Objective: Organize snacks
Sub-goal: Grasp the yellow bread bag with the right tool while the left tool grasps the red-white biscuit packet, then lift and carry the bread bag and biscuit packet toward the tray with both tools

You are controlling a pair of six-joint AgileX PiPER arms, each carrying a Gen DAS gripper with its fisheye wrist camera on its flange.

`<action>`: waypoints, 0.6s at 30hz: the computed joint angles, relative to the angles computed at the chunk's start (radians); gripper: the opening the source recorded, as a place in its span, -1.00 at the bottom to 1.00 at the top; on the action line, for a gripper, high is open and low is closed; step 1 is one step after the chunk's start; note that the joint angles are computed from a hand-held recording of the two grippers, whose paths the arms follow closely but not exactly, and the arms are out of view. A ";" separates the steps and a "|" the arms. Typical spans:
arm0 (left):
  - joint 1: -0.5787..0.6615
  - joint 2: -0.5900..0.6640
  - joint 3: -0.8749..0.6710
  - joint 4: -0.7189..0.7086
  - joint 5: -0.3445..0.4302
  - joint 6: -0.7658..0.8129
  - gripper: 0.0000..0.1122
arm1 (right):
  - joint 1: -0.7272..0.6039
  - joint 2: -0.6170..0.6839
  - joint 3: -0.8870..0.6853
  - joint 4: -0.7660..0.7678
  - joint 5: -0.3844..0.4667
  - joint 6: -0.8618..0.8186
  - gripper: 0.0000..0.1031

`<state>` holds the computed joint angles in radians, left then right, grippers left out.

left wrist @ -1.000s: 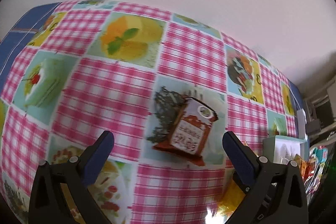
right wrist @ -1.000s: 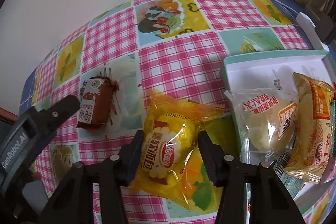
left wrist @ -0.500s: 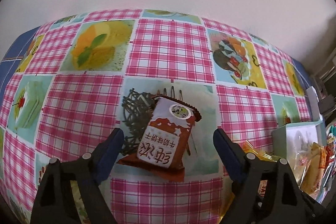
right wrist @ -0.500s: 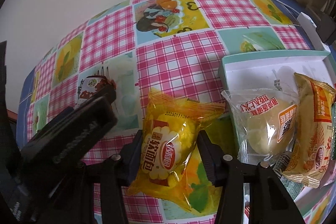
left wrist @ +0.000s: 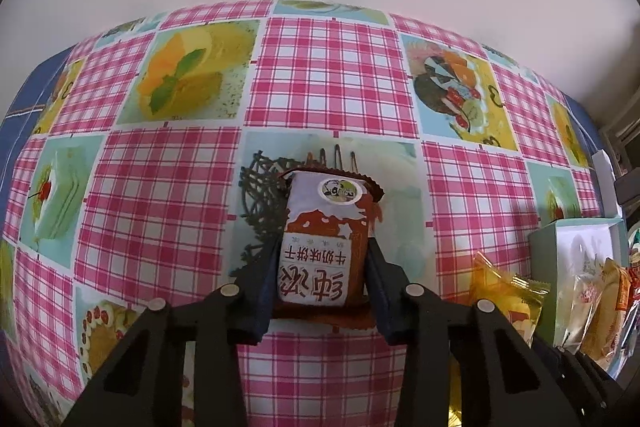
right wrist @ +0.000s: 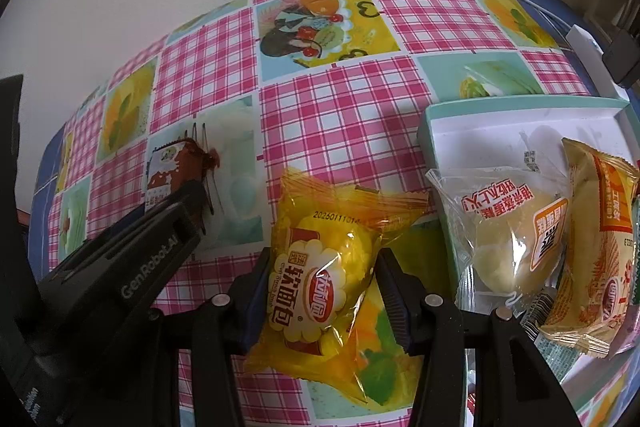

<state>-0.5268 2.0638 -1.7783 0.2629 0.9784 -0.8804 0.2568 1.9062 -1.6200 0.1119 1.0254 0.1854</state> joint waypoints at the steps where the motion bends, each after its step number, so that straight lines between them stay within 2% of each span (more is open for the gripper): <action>1: 0.000 -0.001 -0.003 -0.005 0.011 0.003 -0.25 | 0.000 0.002 -0.002 0.000 0.001 -0.002 0.03; 10: 0.000 -0.033 0.026 -0.045 0.073 0.003 -0.25 | 0.007 0.006 -0.001 -0.011 0.011 -0.028 0.02; 14: 0.002 -0.074 0.093 -0.060 0.043 -0.026 -0.26 | 0.008 -0.006 0.009 -0.002 0.009 -0.037 -0.10; 18: 0.001 -0.128 0.170 -0.067 0.005 -0.049 -0.27 | 0.004 -0.025 0.013 0.004 0.007 -0.047 -0.12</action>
<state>-0.5256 1.9354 -1.6080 0.1960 0.9837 -0.9291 0.2607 1.8815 -1.6075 0.1161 1.0322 0.1384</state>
